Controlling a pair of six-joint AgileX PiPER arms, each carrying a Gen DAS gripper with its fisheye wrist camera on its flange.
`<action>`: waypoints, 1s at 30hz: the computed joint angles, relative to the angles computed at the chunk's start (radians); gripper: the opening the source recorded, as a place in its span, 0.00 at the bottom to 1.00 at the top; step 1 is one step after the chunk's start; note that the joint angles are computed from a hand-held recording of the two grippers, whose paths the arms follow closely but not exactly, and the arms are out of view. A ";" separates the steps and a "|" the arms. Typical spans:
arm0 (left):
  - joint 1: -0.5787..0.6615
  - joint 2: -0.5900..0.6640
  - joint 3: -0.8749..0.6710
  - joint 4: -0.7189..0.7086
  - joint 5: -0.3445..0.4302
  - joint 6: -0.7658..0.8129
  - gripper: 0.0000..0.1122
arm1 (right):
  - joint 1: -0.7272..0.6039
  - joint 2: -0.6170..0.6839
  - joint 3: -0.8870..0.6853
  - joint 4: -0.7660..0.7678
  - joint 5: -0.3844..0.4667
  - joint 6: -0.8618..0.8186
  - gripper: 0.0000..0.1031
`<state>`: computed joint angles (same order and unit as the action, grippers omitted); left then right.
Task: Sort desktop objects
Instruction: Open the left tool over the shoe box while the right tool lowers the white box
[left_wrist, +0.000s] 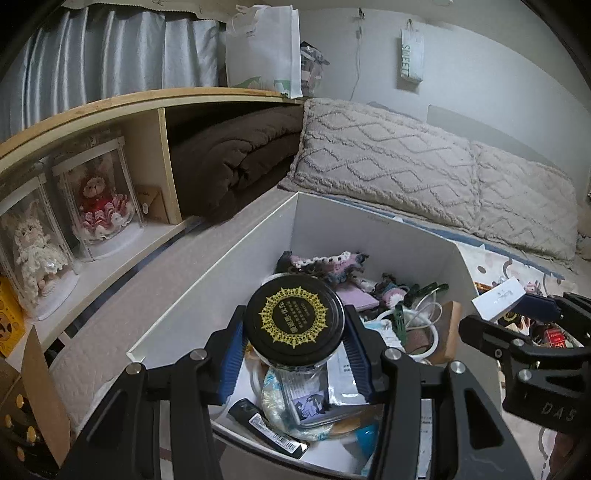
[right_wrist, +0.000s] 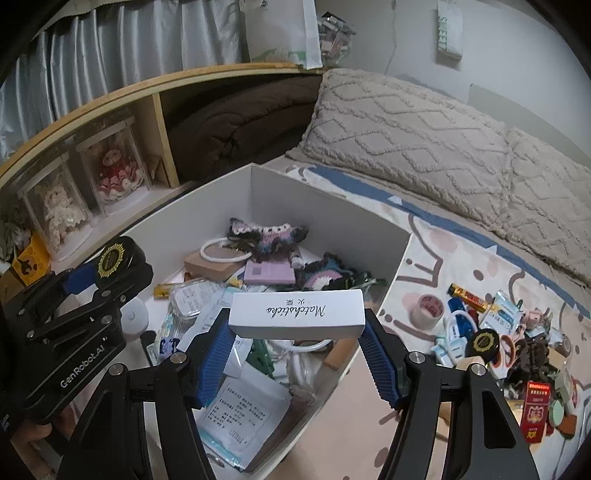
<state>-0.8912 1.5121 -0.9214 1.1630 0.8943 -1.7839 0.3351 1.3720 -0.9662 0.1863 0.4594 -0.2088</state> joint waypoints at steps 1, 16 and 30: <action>0.006 -0.001 0.002 -0.006 -0.006 0.005 0.44 | 0.008 0.004 -0.002 -0.016 0.001 0.015 0.66; 0.044 -0.017 0.046 -0.065 0.022 0.020 0.44 | 0.066 0.026 -0.004 -0.095 -0.002 0.103 0.66; 0.034 0.012 0.024 -0.089 0.086 0.049 0.45 | 0.101 0.037 -0.011 -0.134 0.001 0.153 0.66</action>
<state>-0.8571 1.5243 -0.8978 1.0743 0.9801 -1.7346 0.4358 1.4091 -0.9777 0.0526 0.4606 -0.0559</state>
